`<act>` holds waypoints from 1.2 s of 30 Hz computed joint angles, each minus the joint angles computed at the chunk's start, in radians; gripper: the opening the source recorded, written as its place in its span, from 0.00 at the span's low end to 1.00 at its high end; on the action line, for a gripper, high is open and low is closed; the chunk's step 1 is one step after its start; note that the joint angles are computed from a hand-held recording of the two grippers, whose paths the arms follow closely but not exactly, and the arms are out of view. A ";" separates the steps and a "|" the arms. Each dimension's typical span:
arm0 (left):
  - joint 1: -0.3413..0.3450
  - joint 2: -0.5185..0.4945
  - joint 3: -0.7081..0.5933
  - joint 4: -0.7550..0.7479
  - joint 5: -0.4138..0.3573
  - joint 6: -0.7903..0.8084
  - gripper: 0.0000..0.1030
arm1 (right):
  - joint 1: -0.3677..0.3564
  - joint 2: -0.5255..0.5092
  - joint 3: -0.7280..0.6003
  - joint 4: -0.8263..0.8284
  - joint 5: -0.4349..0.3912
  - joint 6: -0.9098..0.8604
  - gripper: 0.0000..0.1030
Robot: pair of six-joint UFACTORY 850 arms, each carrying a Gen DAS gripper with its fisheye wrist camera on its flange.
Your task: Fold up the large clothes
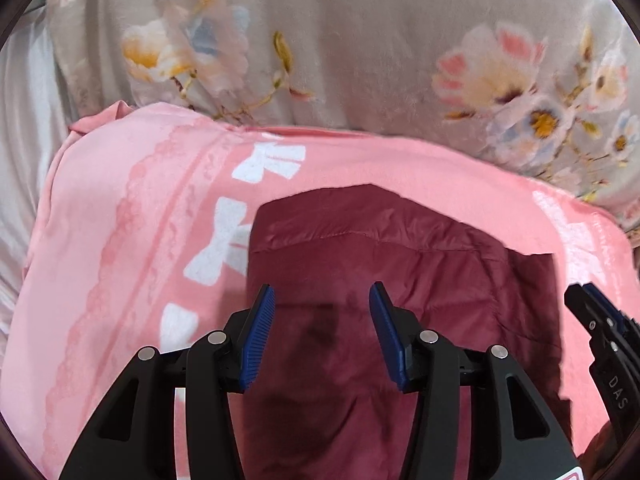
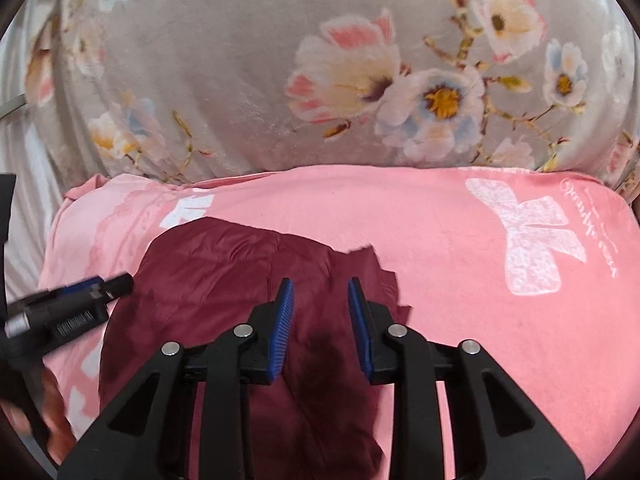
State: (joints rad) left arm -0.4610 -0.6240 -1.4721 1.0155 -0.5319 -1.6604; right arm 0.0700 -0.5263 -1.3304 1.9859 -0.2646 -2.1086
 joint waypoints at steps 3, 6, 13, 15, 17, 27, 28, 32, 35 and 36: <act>0.014 -0.087 -0.089 -0.119 -0.013 0.113 0.48 | 0.015 -0.083 -0.072 -0.130 0.058 0.147 0.26; 0.004 -0.140 -0.113 -0.047 -0.037 0.067 0.54 | 0.009 -0.153 -0.100 -0.156 0.066 0.186 0.24; -0.023 -0.178 -0.105 0.179 -0.081 -0.135 0.60 | -0.002 -0.178 -0.044 0.307 -0.028 -0.287 0.24; -0.026 -0.189 -0.109 0.213 -0.094 -0.170 0.60 | -0.004 -0.183 -0.046 0.304 -0.033 -0.281 0.25; -0.028 -0.196 -0.114 0.228 -0.098 -0.183 0.60 | -0.006 -0.186 -0.050 0.263 -0.037 -0.235 0.25; -0.016 -0.230 -0.154 0.273 -0.072 -0.157 0.60 | 0.013 -0.188 -0.053 0.452 0.007 -0.373 0.25; -0.013 -0.233 -0.158 0.278 -0.066 -0.152 0.61 | 0.016 -0.189 -0.053 0.486 0.011 -0.398 0.25; -0.005 -0.245 -0.175 0.285 -0.048 -0.141 0.61 | 0.020 -0.195 -0.059 0.539 0.016 -0.428 0.25; -0.004 -0.251 -0.184 0.281 -0.047 -0.134 0.61 | 0.018 -0.200 -0.064 0.527 0.014 -0.409 0.25; -0.004 -0.251 -0.185 0.277 -0.048 -0.130 0.61 | 0.018 -0.200 -0.065 0.518 0.013 -0.400 0.25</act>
State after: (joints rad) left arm -0.4647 -0.8755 -1.6575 1.2924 -0.5798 -1.7904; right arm 0.0876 -0.7268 -1.3953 2.5034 -0.2518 -2.5087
